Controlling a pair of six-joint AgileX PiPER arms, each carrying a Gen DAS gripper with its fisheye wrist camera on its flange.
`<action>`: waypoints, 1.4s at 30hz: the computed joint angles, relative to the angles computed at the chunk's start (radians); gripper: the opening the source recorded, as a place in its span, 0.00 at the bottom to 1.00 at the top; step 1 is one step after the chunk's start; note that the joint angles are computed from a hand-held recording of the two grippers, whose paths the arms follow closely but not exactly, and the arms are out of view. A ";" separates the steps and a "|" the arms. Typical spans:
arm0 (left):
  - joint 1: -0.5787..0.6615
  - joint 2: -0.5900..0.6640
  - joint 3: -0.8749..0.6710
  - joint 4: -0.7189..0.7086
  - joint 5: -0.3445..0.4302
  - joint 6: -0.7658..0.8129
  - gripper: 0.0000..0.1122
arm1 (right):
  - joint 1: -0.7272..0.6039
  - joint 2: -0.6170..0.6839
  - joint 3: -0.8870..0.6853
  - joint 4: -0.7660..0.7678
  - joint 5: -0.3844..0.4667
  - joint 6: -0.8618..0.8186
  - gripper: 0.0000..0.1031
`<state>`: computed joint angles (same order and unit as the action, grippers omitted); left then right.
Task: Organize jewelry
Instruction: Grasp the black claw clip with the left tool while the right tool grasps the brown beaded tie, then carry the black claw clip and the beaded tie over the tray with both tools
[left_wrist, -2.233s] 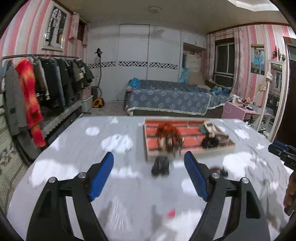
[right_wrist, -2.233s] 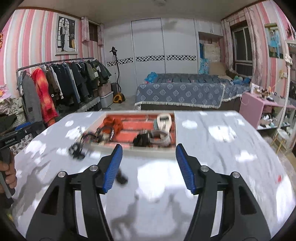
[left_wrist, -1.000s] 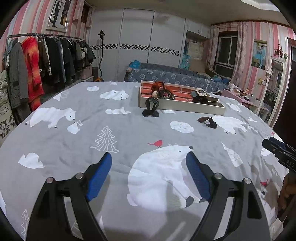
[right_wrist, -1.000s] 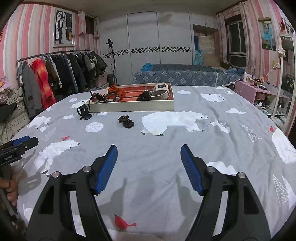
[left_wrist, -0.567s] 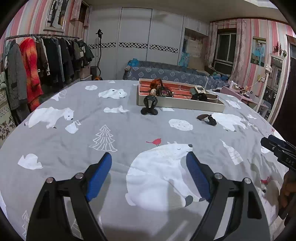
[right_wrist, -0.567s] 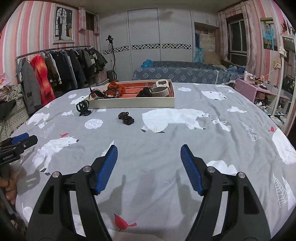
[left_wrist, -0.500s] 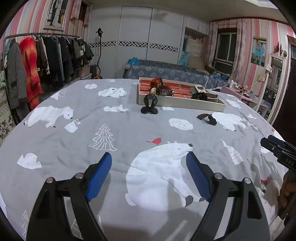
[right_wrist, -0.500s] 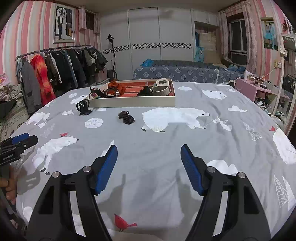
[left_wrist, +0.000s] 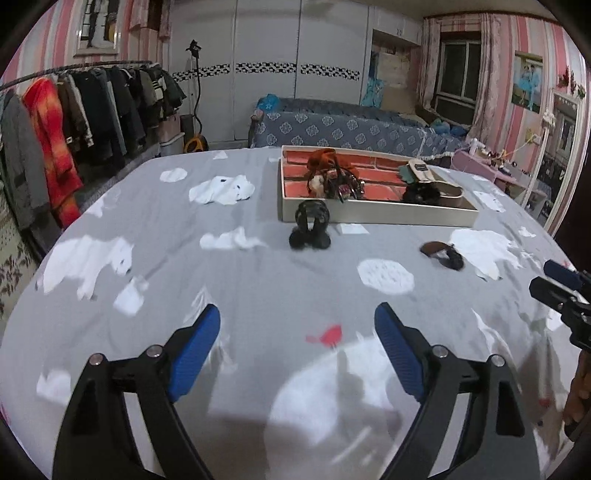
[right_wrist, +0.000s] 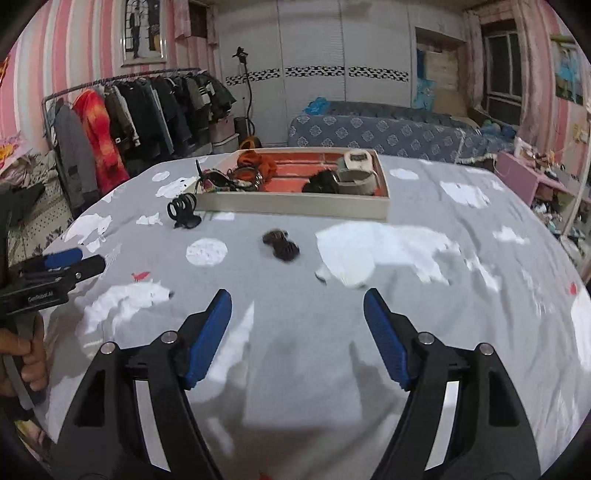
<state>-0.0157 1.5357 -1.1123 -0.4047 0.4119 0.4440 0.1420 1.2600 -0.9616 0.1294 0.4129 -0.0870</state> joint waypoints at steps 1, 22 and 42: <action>-0.002 0.041 -0.049 0.017 0.022 -0.013 0.75 | 0.005 0.029 -0.031 -0.005 0.004 0.002 0.71; -0.055 0.547 -0.696 0.271 0.269 -0.272 0.75 | 0.002 0.572 -0.590 0.011 0.268 -0.022 0.32; -0.041 0.535 -0.692 0.118 0.276 -0.116 0.31 | -0.034 0.618 -0.690 0.054 0.268 -0.063 0.20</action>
<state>-0.0563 2.0708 -1.8043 -0.2868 0.6883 0.3280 0.1076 1.8785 -1.6512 0.1833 0.6804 -0.1498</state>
